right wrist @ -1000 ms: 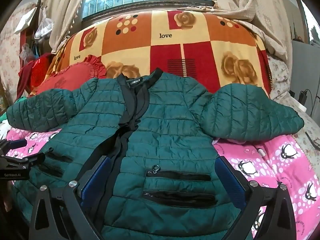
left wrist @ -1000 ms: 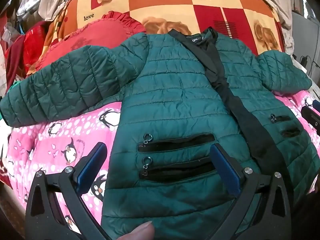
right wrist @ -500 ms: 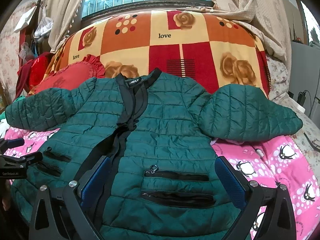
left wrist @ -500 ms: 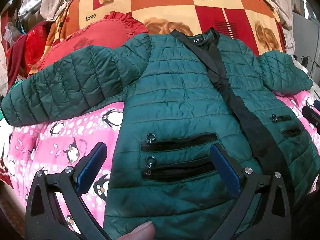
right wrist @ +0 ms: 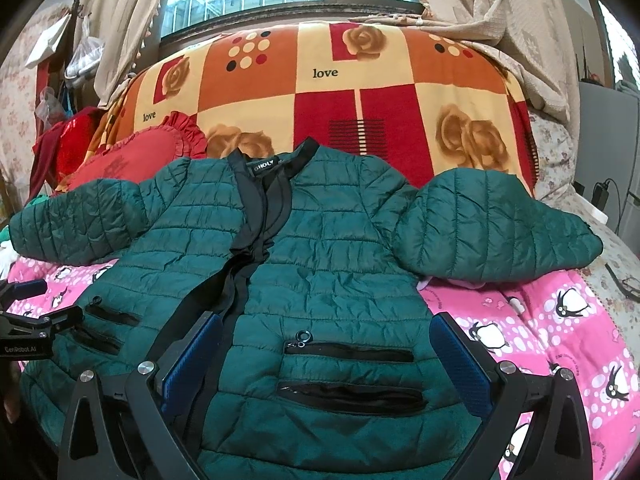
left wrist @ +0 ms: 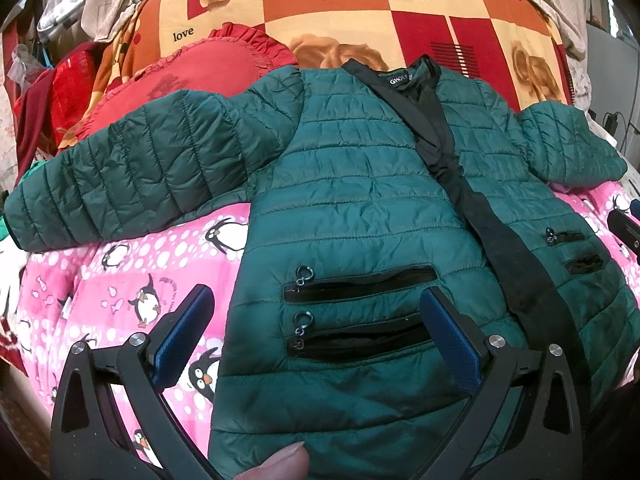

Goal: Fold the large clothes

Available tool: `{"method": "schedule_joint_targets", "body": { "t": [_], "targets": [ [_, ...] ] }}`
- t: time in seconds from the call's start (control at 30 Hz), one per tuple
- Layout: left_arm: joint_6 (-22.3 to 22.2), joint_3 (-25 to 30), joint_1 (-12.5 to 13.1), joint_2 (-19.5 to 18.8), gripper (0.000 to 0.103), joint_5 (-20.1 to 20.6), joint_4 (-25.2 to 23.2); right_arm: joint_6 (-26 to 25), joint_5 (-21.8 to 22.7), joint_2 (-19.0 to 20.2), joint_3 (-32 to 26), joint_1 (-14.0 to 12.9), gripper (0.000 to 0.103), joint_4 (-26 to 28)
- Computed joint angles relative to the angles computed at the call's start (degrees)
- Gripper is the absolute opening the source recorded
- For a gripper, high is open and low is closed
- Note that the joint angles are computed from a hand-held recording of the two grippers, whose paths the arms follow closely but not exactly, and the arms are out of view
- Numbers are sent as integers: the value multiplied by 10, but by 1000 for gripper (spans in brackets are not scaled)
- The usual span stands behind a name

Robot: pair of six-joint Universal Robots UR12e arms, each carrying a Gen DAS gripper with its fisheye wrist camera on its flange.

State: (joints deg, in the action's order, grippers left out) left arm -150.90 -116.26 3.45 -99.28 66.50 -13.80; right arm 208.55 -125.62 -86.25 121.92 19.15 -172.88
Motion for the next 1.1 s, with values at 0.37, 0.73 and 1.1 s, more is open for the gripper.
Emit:
{"method": "schedule_joint_targets", "body": {
  "t": [0.37, 0.73, 1.1],
  "targets": [
    [0, 0, 0, 0, 103, 0, 0, 4, 0, -1, 0, 0, 102, 2],
    [2, 0, 0, 2, 103, 0, 1, 5, 0, -3, 0, -1, 103, -5],
    [1, -3, -3, 2, 103, 6, 8, 5, -11, -3, 0, 4, 102, -7]
  ]
}}
